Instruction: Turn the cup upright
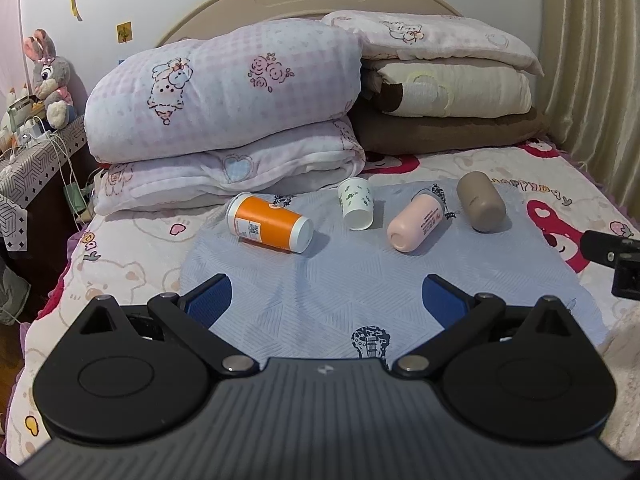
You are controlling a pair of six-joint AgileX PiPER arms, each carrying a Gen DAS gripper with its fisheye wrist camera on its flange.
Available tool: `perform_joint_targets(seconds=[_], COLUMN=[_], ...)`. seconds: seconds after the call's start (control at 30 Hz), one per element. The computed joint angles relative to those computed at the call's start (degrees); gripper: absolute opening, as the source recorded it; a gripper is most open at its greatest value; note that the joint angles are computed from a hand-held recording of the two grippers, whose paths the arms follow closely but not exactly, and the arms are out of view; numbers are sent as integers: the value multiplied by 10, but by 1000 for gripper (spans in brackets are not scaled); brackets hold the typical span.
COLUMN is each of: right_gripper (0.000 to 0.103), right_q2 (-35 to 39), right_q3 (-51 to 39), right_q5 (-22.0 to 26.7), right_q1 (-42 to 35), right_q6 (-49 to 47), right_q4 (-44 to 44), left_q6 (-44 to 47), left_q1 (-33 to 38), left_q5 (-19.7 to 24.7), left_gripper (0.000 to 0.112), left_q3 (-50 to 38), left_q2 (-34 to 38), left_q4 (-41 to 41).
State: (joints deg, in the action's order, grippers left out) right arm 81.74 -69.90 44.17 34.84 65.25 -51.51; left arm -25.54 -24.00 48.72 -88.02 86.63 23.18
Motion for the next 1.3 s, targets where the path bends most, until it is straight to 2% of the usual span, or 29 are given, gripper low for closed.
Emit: perform_joint_targets(seconds=[0.37, 0.63, 0.9, 1.3], right_gripper=[103, 103, 103, 103], right_q2=[1, 5, 10, 11], right_q3=[-12, -12, -18, -10], right_q5=[15, 14, 21, 19], right_q1=[8, 8, 10, 8], right_q6=[-9, -8, -7, -7], right_q4=[3, 4, 5, 5], left_q6=[-25, -30, -10, -22], left_q1=[-5, -5, 29, 32], left_q5=[-46, -47, -73, -107], left_gripper=[103, 103, 103, 103], left_q3=[44, 44, 58, 92], left_q2=[-24, -23, -29, -49], left_q4=[18, 18, -50, -28])
